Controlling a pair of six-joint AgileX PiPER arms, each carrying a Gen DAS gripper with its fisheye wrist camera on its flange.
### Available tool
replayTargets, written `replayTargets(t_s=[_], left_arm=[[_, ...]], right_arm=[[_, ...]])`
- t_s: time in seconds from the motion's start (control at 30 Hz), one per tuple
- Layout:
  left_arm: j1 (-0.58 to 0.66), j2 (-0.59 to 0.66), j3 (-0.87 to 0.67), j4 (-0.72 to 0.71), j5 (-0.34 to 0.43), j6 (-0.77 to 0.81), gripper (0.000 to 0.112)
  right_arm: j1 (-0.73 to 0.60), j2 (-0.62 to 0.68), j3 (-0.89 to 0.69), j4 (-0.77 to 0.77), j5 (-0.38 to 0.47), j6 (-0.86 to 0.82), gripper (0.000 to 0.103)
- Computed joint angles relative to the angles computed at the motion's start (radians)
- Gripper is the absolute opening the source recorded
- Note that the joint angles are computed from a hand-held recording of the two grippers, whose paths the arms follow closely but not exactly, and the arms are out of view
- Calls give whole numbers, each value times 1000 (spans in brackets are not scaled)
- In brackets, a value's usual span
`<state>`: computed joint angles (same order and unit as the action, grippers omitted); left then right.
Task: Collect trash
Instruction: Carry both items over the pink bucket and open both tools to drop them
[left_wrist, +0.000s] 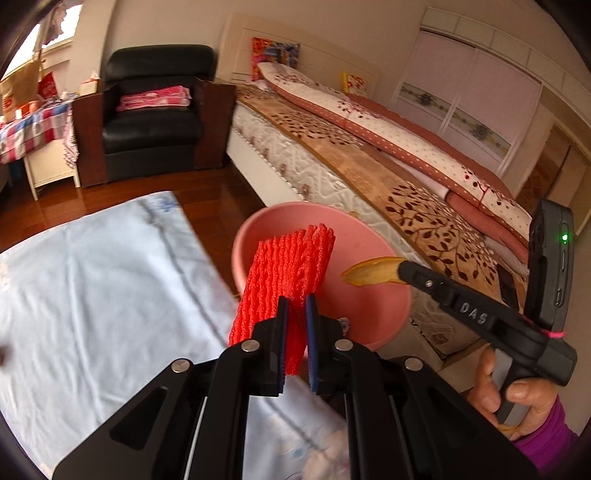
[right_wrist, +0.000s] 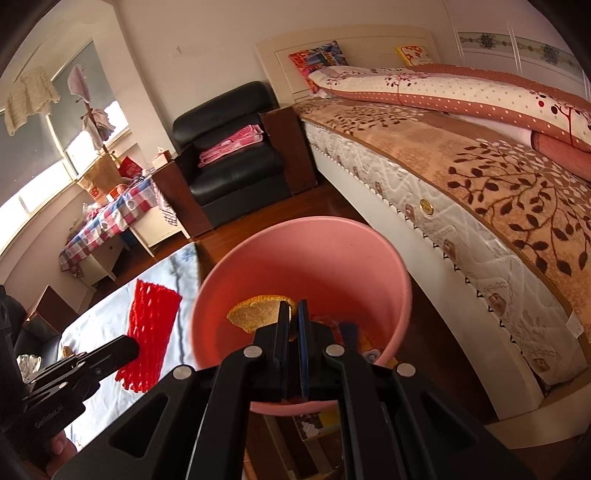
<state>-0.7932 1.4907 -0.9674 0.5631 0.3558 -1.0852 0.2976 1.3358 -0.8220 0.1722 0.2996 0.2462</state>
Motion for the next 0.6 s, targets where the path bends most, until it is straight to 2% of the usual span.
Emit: replayTargets(t_s=[0.27, 0.37, 0.6], left_arm=[[12, 155, -142, -164, -13, 186, 8], [14, 199, -177, -194, -11, 215, 8], [22, 247, -189, -235, -20, 242, 8]], right_arm=[[-65, 46, 2, 78, -16, -100, 5], [-86, 62, 4, 137, -18, -165, 5], [-88, 91, -1, 161, -21, -198, 5]])
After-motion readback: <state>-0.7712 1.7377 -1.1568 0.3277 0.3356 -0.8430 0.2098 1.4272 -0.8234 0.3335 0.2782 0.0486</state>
